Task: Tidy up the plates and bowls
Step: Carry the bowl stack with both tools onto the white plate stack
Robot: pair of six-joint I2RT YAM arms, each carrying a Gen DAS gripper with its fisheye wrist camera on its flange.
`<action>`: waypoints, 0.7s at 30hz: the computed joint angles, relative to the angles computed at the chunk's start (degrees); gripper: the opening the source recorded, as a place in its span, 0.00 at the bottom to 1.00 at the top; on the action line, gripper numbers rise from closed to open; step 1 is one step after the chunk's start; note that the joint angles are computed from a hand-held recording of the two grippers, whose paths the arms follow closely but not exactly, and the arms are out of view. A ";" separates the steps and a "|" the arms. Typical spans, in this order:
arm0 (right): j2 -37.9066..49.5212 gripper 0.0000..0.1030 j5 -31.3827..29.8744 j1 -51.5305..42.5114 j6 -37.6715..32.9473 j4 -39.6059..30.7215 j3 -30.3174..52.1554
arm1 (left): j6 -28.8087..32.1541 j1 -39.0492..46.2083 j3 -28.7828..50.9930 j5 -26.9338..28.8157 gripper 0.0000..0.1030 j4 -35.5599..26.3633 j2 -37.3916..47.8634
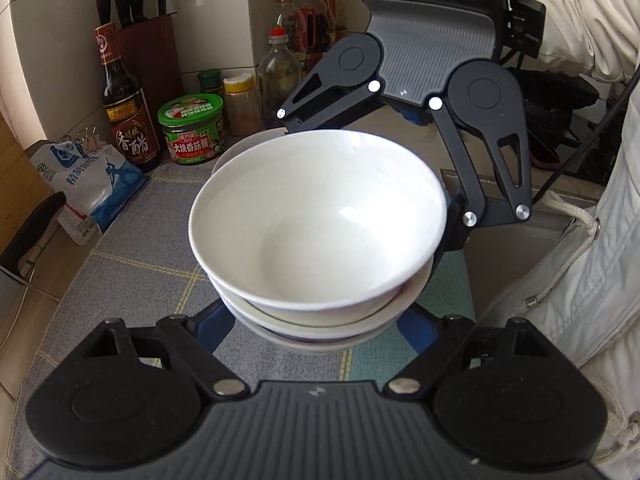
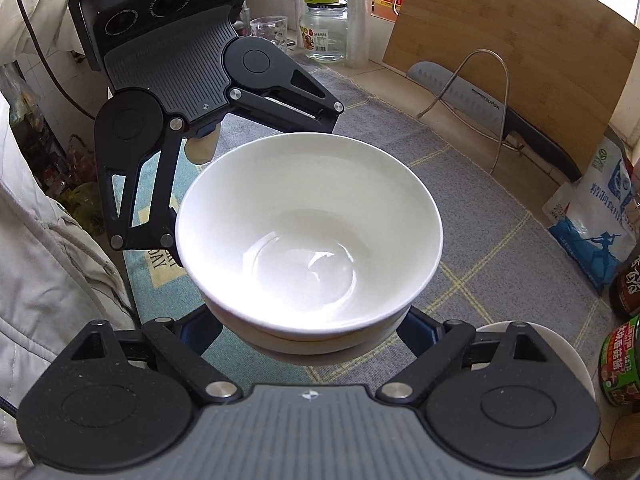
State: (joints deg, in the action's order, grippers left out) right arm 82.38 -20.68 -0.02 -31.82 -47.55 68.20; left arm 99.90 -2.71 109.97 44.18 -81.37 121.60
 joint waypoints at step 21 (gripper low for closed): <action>-0.95 0.93 -7.42 -26.59 -18.31 -5.26 -1.60 | -16.65 -19.56 0.90 -1.92 0.84 13.89 1.34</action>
State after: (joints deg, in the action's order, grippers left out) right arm 81.44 -28.11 -26.62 -50.13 -52.81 66.60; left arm 83.25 -22.27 110.87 42.26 -67.48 122.94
